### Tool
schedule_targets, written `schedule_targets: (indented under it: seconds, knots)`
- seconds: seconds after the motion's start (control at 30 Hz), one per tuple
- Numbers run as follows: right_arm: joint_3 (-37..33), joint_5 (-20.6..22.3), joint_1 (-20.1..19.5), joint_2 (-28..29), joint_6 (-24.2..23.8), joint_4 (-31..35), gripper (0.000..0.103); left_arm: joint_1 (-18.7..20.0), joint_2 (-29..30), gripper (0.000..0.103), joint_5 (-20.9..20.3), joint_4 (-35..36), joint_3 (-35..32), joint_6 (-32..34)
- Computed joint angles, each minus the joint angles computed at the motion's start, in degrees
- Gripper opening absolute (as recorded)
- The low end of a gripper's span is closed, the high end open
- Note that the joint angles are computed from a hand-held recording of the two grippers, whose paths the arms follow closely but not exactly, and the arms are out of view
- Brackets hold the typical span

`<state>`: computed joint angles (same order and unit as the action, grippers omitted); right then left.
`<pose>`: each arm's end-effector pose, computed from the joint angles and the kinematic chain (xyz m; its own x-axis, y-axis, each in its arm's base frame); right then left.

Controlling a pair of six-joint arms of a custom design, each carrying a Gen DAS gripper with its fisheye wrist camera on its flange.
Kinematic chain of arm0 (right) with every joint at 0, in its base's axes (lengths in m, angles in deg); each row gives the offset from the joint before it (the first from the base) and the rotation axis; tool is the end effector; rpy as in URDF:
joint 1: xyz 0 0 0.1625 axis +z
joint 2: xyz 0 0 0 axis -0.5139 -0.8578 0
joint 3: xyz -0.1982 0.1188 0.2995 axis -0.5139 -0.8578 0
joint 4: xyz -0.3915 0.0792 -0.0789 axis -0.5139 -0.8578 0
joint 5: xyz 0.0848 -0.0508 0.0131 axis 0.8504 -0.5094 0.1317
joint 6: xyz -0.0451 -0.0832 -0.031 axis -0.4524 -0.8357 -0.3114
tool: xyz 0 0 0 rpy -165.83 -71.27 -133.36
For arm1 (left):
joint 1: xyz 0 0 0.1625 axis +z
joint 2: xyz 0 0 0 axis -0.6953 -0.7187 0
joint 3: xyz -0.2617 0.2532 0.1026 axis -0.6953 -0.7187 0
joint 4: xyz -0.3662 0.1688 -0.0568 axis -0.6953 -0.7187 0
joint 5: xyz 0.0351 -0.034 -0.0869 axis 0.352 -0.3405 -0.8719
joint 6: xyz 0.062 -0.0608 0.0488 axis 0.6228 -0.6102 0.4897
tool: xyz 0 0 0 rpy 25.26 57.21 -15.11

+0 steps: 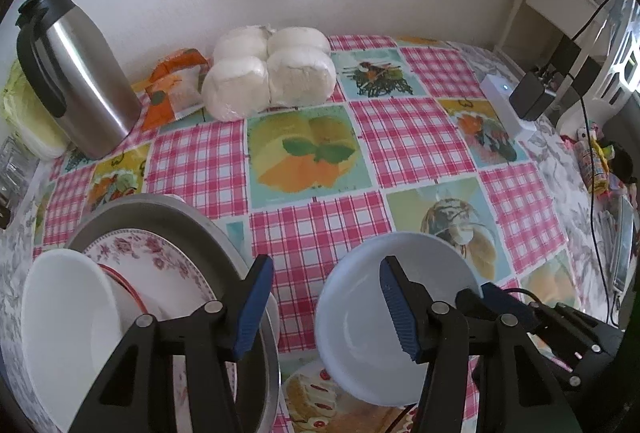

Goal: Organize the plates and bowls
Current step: 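Lift the pale round bowl with both grippers and carry it over the basin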

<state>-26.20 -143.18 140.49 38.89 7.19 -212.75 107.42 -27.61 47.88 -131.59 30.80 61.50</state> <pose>0.3508 -0.7593 0.0327 -0.8351 -0.0941 0.5419 -0.2697 0.9287 -0.2544 -0.1555 -0.7732 0.2944 -0.7330 -0.0147 -0.6801 0.2815 0.9036 -0.3230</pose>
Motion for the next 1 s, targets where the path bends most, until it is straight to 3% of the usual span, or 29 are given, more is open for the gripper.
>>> schedule_targets:
  seconds: [0.1,0.33,0.53,0.6,0.8,0.87,1.0]
  knots:
    - [0.66,-0.28,-0.25,-0.5,0.43,-0.52,0.019,0.11,0.33,0.059,-0.51,0.63,-0.21,-0.15]
    - [2.1,0.24,-0.83,-1.55,2.17,-1.03,0.019,0.65,1.24,0.047,-2.38,3.03,-0.93,-0.87]
    - [1.54,0.07,-0.99,-1.05,3.35,0.2,0.019,0.92,1.84,0.045,-3.02,4.09,-0.95,-1.52]
    - [1.83,0.95,-1.26,-1.25,3.88,0.28,0.019,0.99,1.93,0.043,-2.79,4.44,-0.85,-1.77]
    - [1.99,5.23,-1.92,-1.32,4.85,0.72,0.019,1.08,1.81,0.025,-2.78,4.86,-0.47,-2.06]
    - [2.18,8.39,-2.29,-1.54,5.81,1.2,0.019,1.14,1.69,0.024,-3.05,4.91,-0.57,-2.21]
    - [1.68,8.14,-2.06,-1.33,6.57,1.79,0.019,1.18,1.41,0.024,-3.51,5.24,-0.84,-2.58]
